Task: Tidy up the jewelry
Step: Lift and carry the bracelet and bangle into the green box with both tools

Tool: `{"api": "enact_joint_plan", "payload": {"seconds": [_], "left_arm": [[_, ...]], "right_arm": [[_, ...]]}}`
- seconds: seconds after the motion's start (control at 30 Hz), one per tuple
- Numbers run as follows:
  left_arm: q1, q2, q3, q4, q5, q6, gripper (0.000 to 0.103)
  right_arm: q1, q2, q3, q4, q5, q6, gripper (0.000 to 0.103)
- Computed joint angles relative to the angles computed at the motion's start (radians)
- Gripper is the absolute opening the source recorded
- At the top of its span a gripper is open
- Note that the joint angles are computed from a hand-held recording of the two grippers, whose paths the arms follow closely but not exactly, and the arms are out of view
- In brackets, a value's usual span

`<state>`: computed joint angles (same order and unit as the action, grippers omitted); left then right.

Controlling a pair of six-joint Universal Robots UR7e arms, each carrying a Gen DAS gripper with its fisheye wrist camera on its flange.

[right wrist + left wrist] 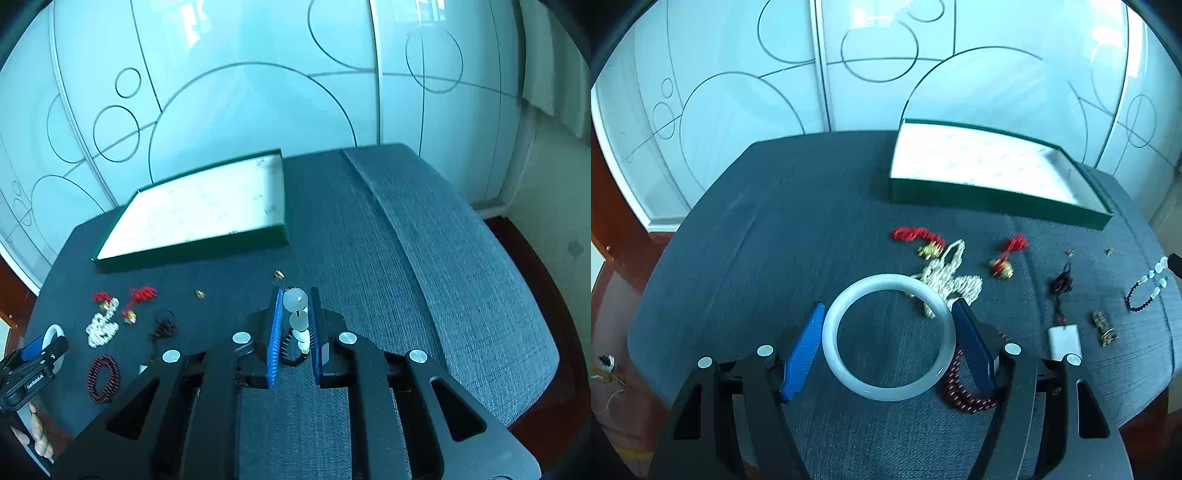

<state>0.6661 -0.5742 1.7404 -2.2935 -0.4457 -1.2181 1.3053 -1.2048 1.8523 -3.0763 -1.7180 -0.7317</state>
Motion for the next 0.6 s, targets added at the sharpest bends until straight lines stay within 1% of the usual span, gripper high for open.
{"api": "enact_joint_plan", "payload": {"seconds": [0.23, 0.37, 0.47, 0.6], "left_arm": [[0.012, 0.024, -0.056, -0.132, 0.016, 0.188, 0.069], [0.035, 0.063, -0.125, -0.234, 0.031, 0.341, 0.069], [0.058, 0.096, -0.193, -0.303, 0.051, 0.461, 0.069], [0.097, 0.151, -0.304, -0.412, 0.074, 0.631, 0.069]], "right_arm": [[0.042, 0.007, -0.035, 0.026, 0.028, 0.016, 0.014], [0.072, 0.043, -0.102, 0.079, 0.043, 0.046, 0.014], [0.102, 0.09, -0.176, 0.109, 0.058, 0.071, 0.014], [0.133, 0.159, -0.271, 0.114, 0.078, 0.088, 0.014]]}}
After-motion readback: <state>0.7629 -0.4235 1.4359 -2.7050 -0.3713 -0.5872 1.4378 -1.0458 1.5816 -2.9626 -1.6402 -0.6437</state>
